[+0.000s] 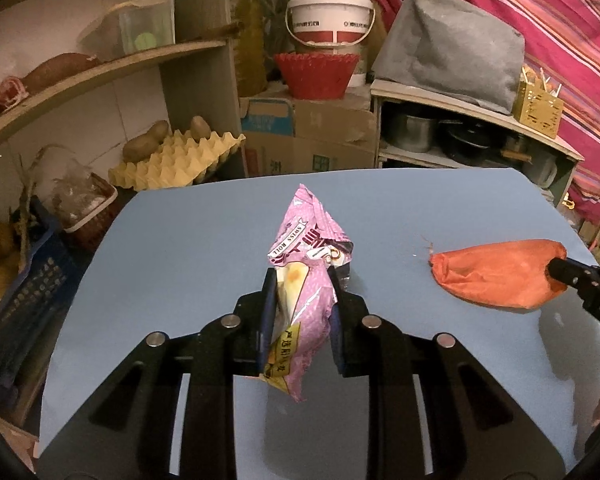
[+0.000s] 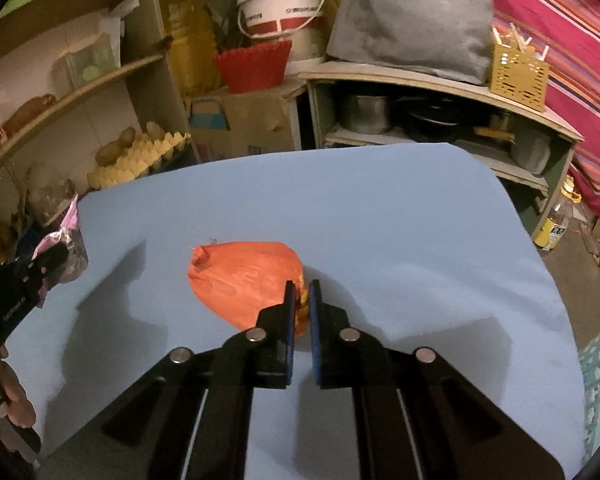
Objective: Collect trash
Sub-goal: 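Carry the pink wrapper and orange packet over the basket and open both tools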
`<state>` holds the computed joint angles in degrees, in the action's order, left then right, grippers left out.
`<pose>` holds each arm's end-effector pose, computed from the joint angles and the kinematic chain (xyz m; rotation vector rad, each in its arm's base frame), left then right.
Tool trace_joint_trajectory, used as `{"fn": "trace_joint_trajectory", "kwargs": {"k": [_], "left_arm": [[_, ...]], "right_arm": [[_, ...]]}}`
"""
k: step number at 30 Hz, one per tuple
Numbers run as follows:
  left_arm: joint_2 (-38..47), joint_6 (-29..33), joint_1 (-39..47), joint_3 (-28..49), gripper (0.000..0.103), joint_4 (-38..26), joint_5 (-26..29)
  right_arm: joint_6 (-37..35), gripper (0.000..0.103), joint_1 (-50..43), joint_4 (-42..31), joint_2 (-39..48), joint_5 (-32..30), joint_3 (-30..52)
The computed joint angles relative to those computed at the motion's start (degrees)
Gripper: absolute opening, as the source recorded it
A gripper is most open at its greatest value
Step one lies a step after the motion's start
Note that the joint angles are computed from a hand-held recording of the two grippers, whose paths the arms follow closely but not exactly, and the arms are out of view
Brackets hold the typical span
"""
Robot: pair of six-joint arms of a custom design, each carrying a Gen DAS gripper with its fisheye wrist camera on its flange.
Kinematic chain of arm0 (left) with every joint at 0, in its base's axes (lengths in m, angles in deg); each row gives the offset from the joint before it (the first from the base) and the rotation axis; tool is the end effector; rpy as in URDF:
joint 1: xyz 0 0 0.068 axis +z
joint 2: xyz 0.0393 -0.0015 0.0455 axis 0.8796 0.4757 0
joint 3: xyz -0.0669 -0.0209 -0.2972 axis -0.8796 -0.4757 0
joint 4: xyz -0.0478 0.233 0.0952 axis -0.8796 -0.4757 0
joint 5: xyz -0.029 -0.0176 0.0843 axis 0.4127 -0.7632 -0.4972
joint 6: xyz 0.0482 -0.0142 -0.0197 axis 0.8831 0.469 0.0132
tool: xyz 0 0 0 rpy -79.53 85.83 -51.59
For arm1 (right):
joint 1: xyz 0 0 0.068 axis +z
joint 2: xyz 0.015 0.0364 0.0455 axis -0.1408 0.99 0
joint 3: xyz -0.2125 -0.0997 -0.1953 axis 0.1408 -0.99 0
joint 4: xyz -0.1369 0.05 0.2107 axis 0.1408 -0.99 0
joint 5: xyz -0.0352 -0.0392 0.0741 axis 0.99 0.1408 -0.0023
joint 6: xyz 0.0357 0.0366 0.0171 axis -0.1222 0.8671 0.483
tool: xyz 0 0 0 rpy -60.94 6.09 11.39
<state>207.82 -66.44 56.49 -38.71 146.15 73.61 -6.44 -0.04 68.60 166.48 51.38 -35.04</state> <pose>0.2565 -0.0133 0.0533 -0.2445 2.2336 0.1626 0.3106 0.0501 0.0383 -0.2415 2.3118 0.2714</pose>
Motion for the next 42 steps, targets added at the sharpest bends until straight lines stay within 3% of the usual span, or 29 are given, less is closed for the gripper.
{"fn": "trace_joint_trajectory", "kwargs": {"k": [12, 17, 22, 27, 32, 37, 42], "left_arm": [[-2.0, -6.07, -11.57, -7.33, 0.022, 4.91, -8.85], [-4.36, -10.25, -19.55, -7.86, 0.022, 0.98, -15.05], [-9.13, -15.38, -29.03, -6.04, 0.022, -7.54, -20.19], [-11.51, -20.06, -39.89, 1.72, 0.022, -21.05, -25.82], [-8.56, -23.8, -48.53, 13.32, 0.022, -31.42, -28.72], [-2.9, -24.39, -54.06, 24.87, 0.022, -35.57, -28.53], [5.7, -24.0, -57.89, 39.37, 0.022, -39.89, -25.81]], "right_arm": [[-4.98, 0.007, -10.71, 6.47, -7.01, -6.11, -11.19], [-8.53, 0.007, -17.76, 6.61, -10.71, -11.67, -14.7], [-14.27, 0.007, -26.57, 3.26, -15.02, -17.71, -16.58], [-21.73, 0.007, -39.41, -6.93, -19.36, -26.26, -13.97], [-30.54, 0.007, -53.82, -19.79, -20.08, -34.15, -6.44], [-37.02, 0.007, -65.53, -30.94, -15.15, -38.14, 4.5], [-40.06, 0.007, -72.4, -39.79, -7.32, -38.15, 16.82]]}}
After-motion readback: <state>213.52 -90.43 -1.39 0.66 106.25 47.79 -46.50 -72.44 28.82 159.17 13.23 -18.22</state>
